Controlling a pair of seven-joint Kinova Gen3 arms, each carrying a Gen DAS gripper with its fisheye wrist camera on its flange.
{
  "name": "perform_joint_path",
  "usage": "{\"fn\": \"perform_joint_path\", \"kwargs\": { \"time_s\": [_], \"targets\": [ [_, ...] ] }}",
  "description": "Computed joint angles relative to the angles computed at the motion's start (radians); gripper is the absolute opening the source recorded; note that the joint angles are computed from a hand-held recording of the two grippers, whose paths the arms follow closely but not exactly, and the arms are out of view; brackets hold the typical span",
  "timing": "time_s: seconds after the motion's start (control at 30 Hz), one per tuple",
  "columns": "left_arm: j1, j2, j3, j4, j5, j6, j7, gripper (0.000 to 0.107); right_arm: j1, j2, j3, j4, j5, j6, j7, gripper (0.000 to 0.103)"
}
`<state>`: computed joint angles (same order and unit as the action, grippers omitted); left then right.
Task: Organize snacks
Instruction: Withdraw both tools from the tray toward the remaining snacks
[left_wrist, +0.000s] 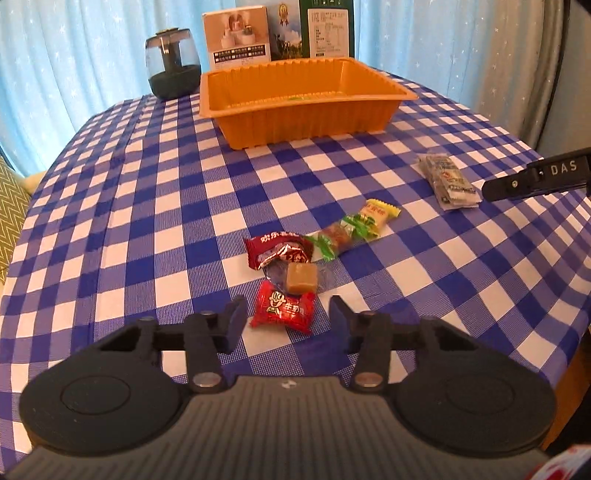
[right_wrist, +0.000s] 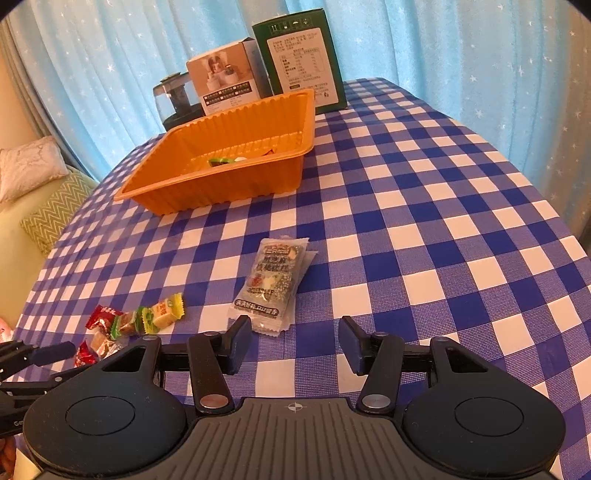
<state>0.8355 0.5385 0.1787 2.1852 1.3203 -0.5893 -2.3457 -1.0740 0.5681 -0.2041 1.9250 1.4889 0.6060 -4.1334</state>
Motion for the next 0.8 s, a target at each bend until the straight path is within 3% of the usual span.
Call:
{"fn": "perform_joint_path", "kwargs": {
  "time_s": [0.2,0.43,0.63,0.8],
  "targets": [
    [-0.015,0.004,-0.001,-0.002,-0.007,0.008,0.012,0.037,0.006,0.003,0.0,-0.003,0.003,-0.004,-0.01,0.053],
    [-0.018,-0.002,-0.018,-0.004,-0.031,0.046,0.036,0.022,0.001,0.007,0.004,-0.009,-0.003,-0.003,-0.009,0.053],
    [-0.019,-0.015,-0.003,-0.015,0.072,0.036,-0.033,0.021,-0.005,0.009,0.007,-0.014,-0.012,0.002,-0.005,0.053],
    [-0.034,-0.045,0.022,-0.004,0.069,0.005,0.01,0.021,-0.008,0.013,0.012,-0.021,-0.007,0.003,-0.003,0.053]
  ]
}}
